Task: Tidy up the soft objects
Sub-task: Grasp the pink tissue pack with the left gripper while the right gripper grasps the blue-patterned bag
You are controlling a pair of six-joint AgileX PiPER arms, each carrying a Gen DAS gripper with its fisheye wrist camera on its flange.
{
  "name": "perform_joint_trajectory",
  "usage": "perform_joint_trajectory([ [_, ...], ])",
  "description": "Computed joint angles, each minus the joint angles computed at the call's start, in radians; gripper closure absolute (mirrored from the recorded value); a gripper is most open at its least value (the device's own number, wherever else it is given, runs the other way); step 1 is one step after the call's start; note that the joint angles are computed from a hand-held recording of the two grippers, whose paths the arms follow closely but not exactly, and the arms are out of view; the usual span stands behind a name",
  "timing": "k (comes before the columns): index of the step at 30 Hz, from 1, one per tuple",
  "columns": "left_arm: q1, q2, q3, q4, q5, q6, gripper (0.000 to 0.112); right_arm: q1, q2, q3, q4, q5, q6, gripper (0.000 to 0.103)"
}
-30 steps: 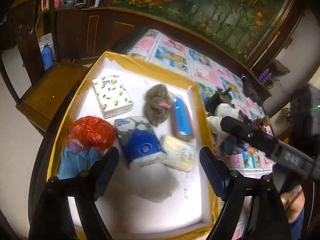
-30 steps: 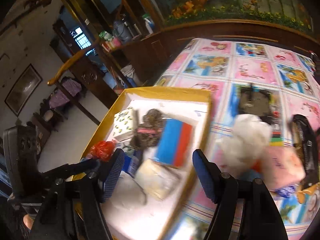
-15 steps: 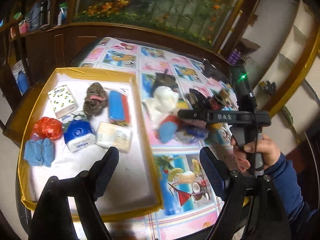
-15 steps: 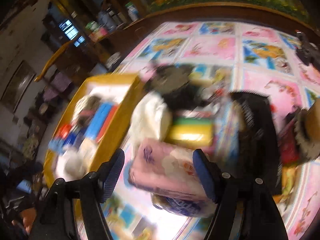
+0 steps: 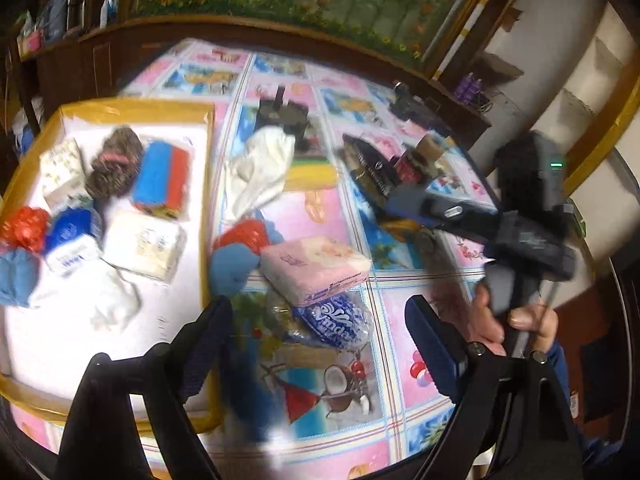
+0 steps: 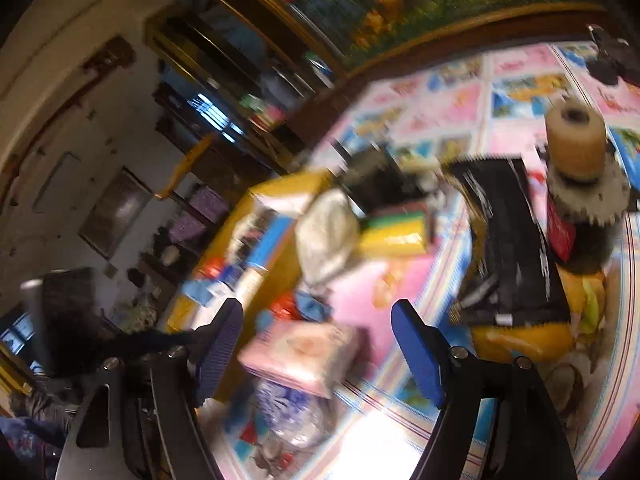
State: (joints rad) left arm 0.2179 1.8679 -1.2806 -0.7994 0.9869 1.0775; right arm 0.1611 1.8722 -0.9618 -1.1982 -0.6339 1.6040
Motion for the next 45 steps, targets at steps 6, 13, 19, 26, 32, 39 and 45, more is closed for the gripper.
perform_joint_trajectory([
  [6,-0.145,0.089,-0.026,0.054,-0.14,-0.156,0.025,-0.083,-0.082,0.118,0.171,-0.11,-0.119,0.022],
  [13,-0.208,-0.02,0.102,0.007,-0.044,0.093,0.025,-0.117,-0.122,0.176,0.246,-0.179,-0.166,0.022],
  [19,-0.28,-0.036,0.086,0.171,-0.221,-0.082,0.023,-0.116,-0.163,0.21,0.301,-0.172,-0.214,0.022],
  [26,-0.375,0.084,-0.044,0.318,-0.246,-0.29,0.024,-0.129,-0.174,0.224,0.321,-0.165,-0.23,0.022],
  [32,-0.408,0.138,-0.062,0.335,-0.301,-0.359,0.057,-0.154,-0.173,0.24,0.345,-0.176,-0.244,0.022],
  [39,-0.258,0.021,0.054,0.133,-0.261,-0.15,0.058,-0.143,-0.189,0.232,0.369,-0.092,-0.275,0.019],
  [45,-0.078,-0.117,0.185,-0.019,-0.189,0.09,0.058,0.012,-0.195,0.14,0.333,0.276,-0.302,0.01],
])
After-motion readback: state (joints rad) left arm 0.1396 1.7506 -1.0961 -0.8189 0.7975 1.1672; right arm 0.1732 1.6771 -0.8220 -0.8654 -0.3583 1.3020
